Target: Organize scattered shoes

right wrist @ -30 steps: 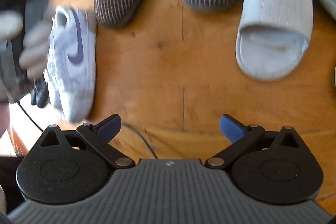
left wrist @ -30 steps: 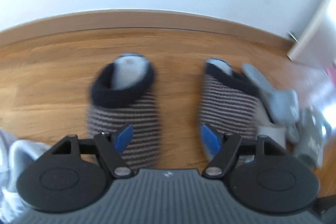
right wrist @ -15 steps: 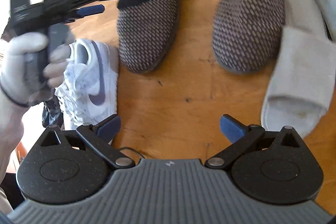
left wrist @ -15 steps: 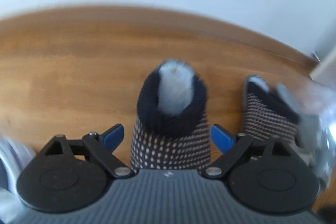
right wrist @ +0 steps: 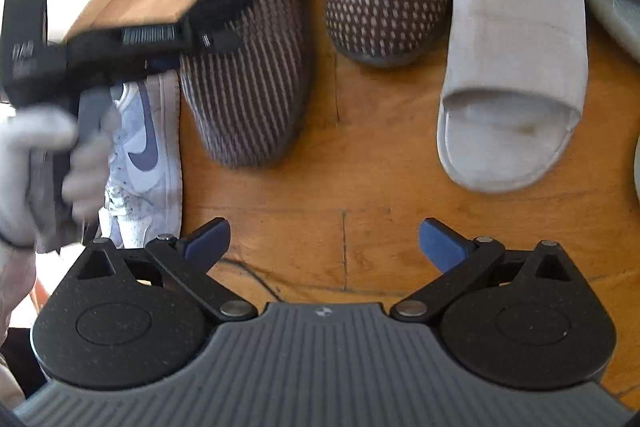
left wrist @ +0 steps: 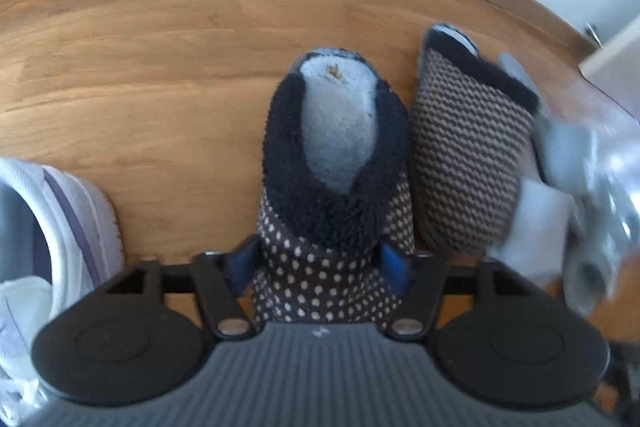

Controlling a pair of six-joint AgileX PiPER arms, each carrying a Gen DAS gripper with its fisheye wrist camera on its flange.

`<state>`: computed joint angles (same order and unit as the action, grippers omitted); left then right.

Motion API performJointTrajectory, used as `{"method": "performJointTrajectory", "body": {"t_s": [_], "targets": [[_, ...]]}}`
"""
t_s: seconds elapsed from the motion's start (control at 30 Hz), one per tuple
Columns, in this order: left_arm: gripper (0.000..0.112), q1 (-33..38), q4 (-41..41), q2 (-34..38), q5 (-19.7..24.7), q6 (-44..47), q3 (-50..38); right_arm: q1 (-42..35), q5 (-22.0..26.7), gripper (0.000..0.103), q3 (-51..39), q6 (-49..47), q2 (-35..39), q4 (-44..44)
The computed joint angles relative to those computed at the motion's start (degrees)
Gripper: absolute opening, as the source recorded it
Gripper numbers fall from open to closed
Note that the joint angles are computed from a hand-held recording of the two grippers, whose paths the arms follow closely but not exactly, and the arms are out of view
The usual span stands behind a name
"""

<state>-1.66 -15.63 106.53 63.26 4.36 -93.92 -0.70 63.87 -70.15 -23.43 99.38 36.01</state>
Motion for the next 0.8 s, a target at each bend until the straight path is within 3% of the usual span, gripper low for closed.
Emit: {"method": "performJointTrajectory", "body": {"t_s": [0.17,0.33,0.4,0.5,0.6,0.7,0.77,0.8], "targets": [[0.073,5.5,-2.4,-0.7,-0.8,0.7,-5.7,6.3,-5.3,0.102,-1.6,-1.4,0.6,3.3],[0.075,10.5,-4.2,0.2,-1.2,-1.7,-12.6,16.1,-17.6,0.102,-4.6,5.4,4.1,1.6],[0.075,11.5,-4.4,0.7,-1.0,-3.0,-14.3,19.6,-21.0,0.102,-9.1,10.4,8.6,-1.1],[0.075,12.9,-4.7,-0.7,0.2,-3.6,-14.2,23.0,-21.2,0.103,-17.7,23.8,15.8,-14.7],[0.075,12.7,-4.7,-1.0,2.1,-3.5,-15.4,24.0,-22.5,0.103,-19.4,24.3,17.4,-18.2],[0.075,12.6,-4.9,-0.5,2.2,-2.7,-15.4,25.0,-26.2,0.074,-14.9,18.4,14.5,-21.7],[0.075,11.9,-4.8,1.3,1.7,-2.8,-16.2,24.0,-27.1,0.047,-12.2,12.5,12.5,-18.1],[0.075,12.0,-5.1,1.5,1.5,-2.4,-16.1,23.5,-26.6,0.043,-11.1,9.2,11.3,-16.2]]}}
